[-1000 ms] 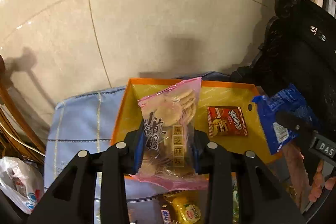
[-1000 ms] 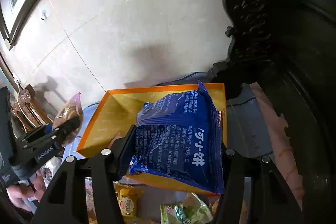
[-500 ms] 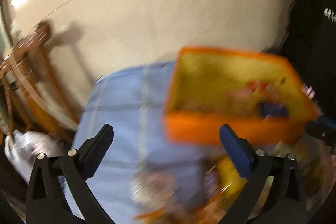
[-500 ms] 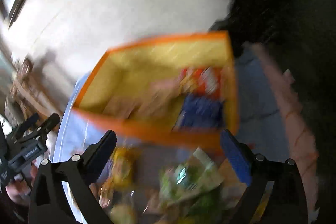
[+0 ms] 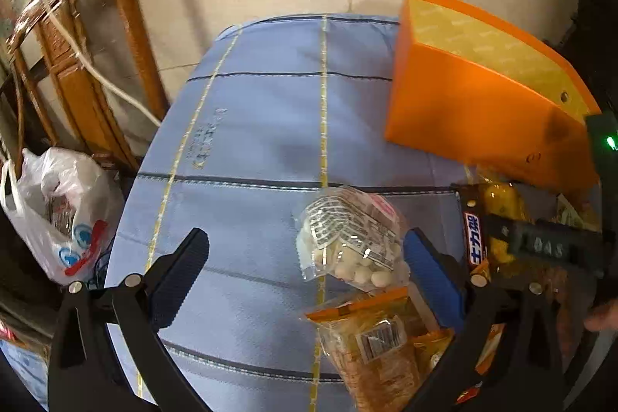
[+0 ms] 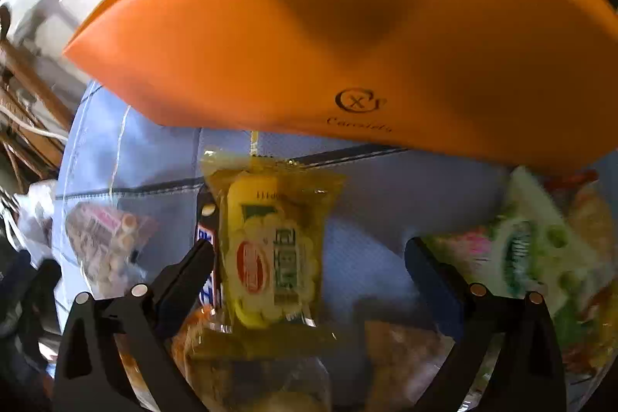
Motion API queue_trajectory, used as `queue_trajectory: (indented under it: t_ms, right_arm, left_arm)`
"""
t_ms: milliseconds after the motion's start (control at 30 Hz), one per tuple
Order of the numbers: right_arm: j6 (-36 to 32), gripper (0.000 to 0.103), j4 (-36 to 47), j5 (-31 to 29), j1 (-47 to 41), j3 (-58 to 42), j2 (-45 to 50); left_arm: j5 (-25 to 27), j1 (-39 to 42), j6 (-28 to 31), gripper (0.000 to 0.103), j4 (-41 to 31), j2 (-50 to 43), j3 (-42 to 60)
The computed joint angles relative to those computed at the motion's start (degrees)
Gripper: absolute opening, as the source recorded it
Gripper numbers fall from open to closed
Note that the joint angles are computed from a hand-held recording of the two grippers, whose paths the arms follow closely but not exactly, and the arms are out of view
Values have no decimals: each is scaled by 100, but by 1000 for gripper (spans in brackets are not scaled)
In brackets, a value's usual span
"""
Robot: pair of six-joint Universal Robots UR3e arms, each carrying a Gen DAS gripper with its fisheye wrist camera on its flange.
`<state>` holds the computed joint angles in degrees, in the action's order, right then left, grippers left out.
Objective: Organize snacks
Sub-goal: 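Grasp the clear candy bag with the left gripper while the right grasps the yellow bread bag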
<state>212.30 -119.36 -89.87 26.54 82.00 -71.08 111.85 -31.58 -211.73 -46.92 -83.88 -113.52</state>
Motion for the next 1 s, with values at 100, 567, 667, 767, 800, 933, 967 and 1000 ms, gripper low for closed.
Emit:
queue_trajectory:
  t_ms: [100,567,667,767,800,933,967,1000]
  right_arm:
    - [-92,36,-59,-126,41,84,-120]
    - [-285,35,-97,226,-457,1426,-2332]
    - [-328,35,-29,236,-432,1454,-2680]
    - [-581,35,88,312,-639,1578,-3089]
    - [-649,35,102,274,-653,1527,-3107]
    - [-753,35,385,367,-822,1505,-3563]
    - [-792,35,354,355,-848,1551,-3612]
    - [-752,35,291,299,-785,1624,-3662]
  left_arm:
    - [29,-53,163,99,32,-316,199]
    - [-159,-32,382,97,92,-1783,819]
    - [-633,212,370,64,176,-1663,652]
    - [-1039,381,424,53,109,-1458,557]
    - [-1065,377,402,53,81,-1393,533]
    - [-1392,394,292,53,246,-945,230]
    - [-1355,324,245,53,126,-836,277]
    - [-1360,282,232,53,112,-732,266]
